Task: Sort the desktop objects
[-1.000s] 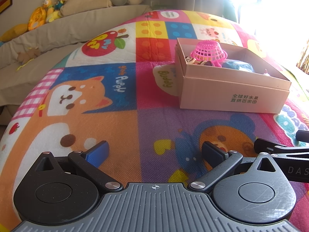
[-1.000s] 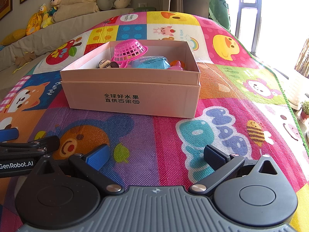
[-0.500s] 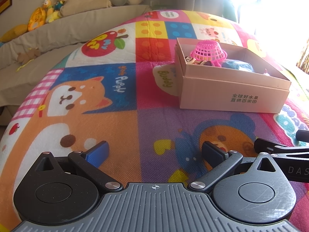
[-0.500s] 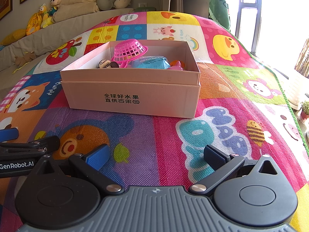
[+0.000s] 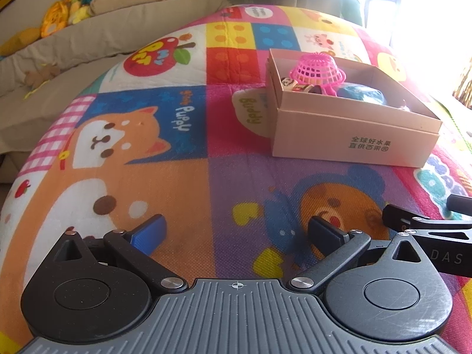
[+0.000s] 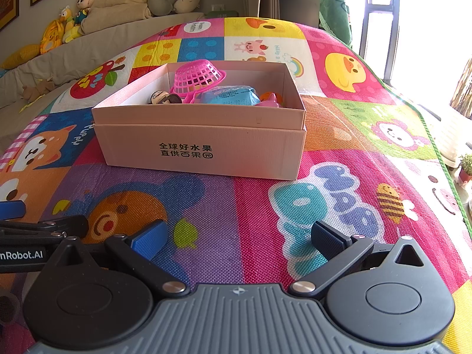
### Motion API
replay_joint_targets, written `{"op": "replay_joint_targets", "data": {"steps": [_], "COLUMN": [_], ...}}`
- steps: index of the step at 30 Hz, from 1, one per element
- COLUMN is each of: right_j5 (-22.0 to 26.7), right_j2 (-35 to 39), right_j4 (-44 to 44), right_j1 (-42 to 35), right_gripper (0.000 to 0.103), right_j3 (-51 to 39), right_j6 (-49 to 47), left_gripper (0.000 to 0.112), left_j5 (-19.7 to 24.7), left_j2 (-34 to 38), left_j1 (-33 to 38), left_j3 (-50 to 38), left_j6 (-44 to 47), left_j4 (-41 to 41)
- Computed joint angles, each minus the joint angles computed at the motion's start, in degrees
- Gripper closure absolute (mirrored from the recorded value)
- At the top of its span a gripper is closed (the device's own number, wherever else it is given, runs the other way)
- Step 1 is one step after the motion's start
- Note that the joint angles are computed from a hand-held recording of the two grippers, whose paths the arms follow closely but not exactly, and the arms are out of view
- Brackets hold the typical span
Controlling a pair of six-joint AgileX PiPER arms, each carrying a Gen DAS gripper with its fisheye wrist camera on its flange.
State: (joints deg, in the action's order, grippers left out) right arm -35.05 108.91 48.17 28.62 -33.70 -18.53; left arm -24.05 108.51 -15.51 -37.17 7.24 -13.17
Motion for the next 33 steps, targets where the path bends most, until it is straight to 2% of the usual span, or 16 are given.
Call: {"op": "replay_joint_targets", "data": {"steps": [33], "right_j5": [0.0], "right_j2": [0.1], "right_j4": [0.2], "right_j1": [0.0], "right_gripper": [0.000], "right_j3": [-0.1], "right_j6": [-0.4], "left_gripper": [0.009], "left_j5": [-0.9], "left_j2": [-0.2], "left_j1": [0.2], "left_j3": [0.6], "left_j6": [-0.9], "left_j4": [0.9]}}
